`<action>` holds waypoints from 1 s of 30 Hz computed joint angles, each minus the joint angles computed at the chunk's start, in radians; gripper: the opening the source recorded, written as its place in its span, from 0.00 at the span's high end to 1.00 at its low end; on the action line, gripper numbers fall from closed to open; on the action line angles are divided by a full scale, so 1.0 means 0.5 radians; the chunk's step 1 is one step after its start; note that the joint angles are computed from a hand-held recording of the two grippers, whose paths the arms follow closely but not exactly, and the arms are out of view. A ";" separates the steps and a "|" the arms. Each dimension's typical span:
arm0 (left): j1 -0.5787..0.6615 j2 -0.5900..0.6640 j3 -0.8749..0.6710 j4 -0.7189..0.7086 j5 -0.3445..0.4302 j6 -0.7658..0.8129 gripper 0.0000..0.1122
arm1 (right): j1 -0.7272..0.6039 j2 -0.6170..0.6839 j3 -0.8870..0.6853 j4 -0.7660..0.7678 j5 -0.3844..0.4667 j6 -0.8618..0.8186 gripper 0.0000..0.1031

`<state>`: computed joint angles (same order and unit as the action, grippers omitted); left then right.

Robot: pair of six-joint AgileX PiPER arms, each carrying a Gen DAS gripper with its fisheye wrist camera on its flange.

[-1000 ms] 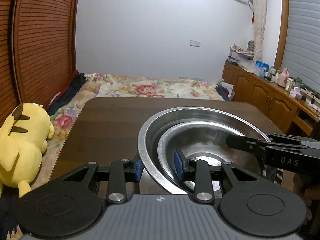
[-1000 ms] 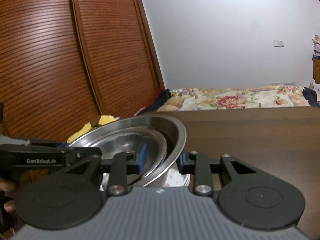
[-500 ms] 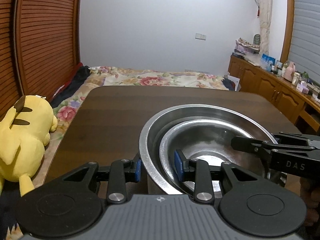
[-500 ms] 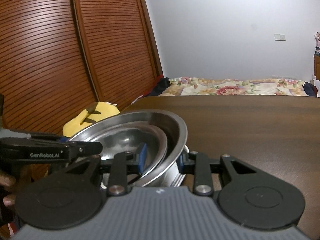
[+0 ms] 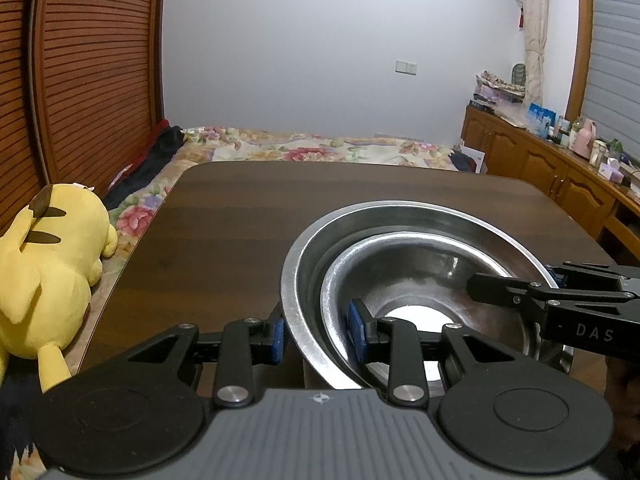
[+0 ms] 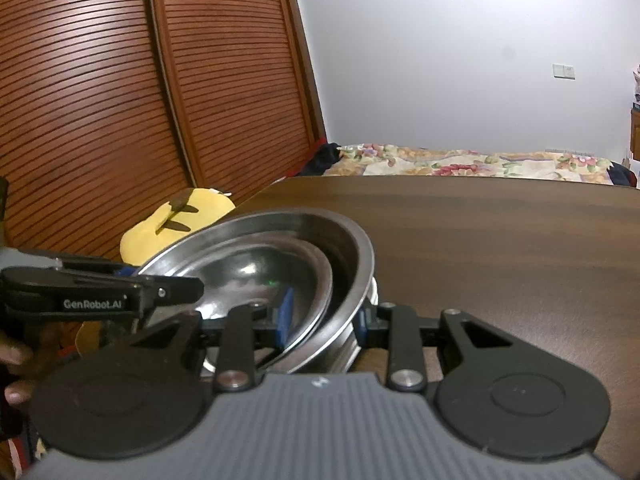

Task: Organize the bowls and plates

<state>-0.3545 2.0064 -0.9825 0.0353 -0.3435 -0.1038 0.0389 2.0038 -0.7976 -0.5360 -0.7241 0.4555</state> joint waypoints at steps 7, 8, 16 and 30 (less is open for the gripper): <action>0.008 0.009 0.010 -0.069 -0.051 0.053 0.58 | 0.016 -0.022 0.001 0.084 0.042 -0.081 0.59; 0.010 0.008 0.017 -0.074 -0.068 0.053 0.52 | 0.017 -0.027 0.001 0.111 0.065 -0.087 0.53; -0.008 -0.064 0.078 -0.206 -0.144 0.162 0.28 | -0.013 -0.116 0.079 0.124 0.002 -0.083 0.46; -0.186 -0.309 0.263 -0.577 -0.280 0.439 0.08 | -0.007 -0.383 0.312 0.440 -0.105 -0.374 0.00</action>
